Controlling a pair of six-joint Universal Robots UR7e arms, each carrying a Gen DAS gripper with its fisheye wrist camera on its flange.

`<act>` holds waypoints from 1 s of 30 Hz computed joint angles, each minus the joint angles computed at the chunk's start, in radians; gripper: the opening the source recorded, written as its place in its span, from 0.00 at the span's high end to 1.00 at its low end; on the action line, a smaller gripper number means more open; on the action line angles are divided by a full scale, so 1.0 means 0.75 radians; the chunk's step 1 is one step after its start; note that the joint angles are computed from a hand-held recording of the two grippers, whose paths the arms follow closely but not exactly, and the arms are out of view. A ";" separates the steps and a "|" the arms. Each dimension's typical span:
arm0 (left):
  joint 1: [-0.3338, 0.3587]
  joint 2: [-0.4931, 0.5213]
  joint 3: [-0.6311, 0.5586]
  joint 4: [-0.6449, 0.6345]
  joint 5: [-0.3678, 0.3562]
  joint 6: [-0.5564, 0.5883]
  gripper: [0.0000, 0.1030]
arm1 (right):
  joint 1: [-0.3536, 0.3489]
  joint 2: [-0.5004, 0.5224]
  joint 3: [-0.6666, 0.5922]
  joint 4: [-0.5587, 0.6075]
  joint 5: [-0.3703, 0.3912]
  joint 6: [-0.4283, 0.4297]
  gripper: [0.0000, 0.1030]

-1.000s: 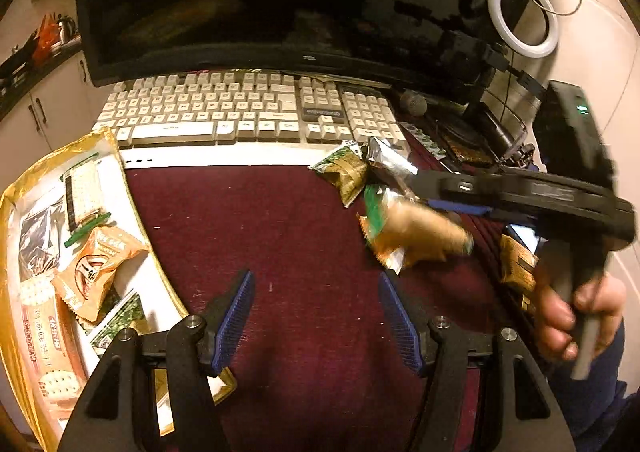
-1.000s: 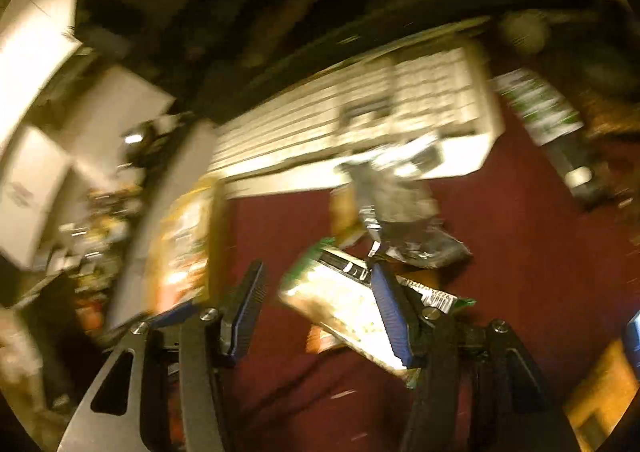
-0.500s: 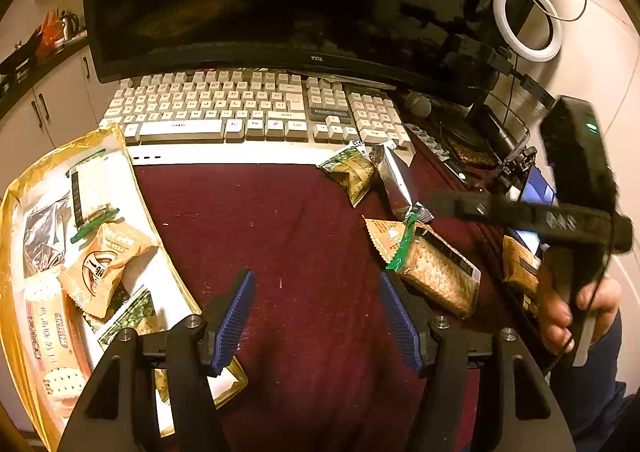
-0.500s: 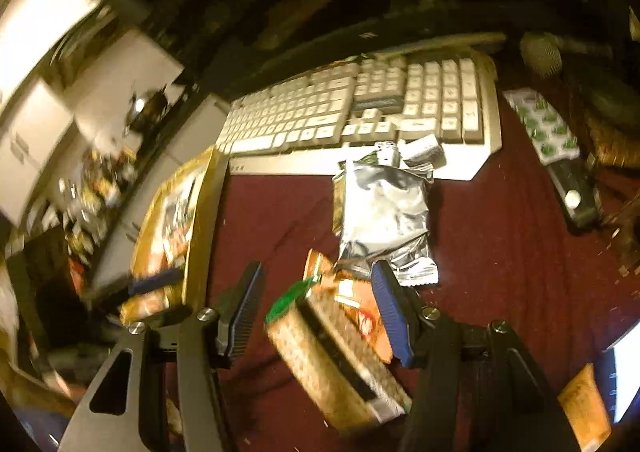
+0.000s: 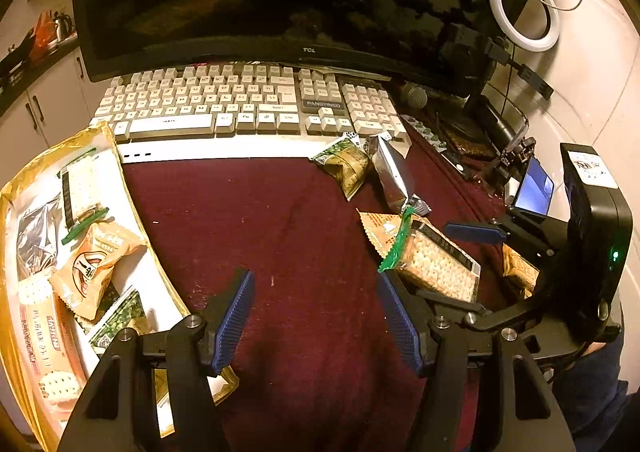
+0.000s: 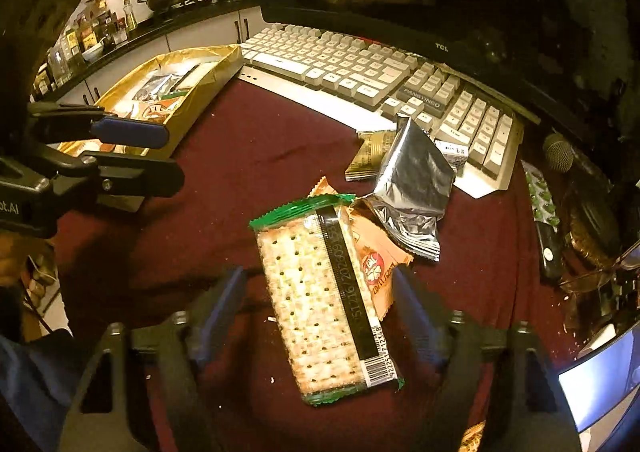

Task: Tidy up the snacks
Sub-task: 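Grasp the orange-and-white pouch with the left gripper while the right gripper holds the cracker pack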

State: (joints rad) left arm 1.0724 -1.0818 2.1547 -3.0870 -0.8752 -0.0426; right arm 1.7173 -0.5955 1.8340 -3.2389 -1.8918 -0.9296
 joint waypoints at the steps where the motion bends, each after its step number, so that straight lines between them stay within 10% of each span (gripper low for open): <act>1: 0.000 0.001 0.000 0.002 0.000 0.001 0.35 | -0.001 0.000 -0.004 0.012 -0.006 0.004 0.50; 9: 0.008 0.003 -0.005 0.005 -0.007 -0.001 0.35 | -0.035 -0.064 0.039 0.002 0.027 0.065 0.55; 19: 0.009 0.014 -0.012 0.019 -0.023 -0.001 0.35 | -0.033 0.020 -0.089 -0.035 -0.179 0.257 0.56; 30: 0.017 0.046 -0.049 0.077 -0.023 -0.016 0.24 | -0.026 0.045 -0.114 -0.001 -0.039 0.317 0.56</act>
State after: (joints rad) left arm 1.0850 -1.0473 2.1181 -3.0290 -0.8927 -0.0547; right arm 1.6976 -0.5614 1.7482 -3.2395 -1.9213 -0.6920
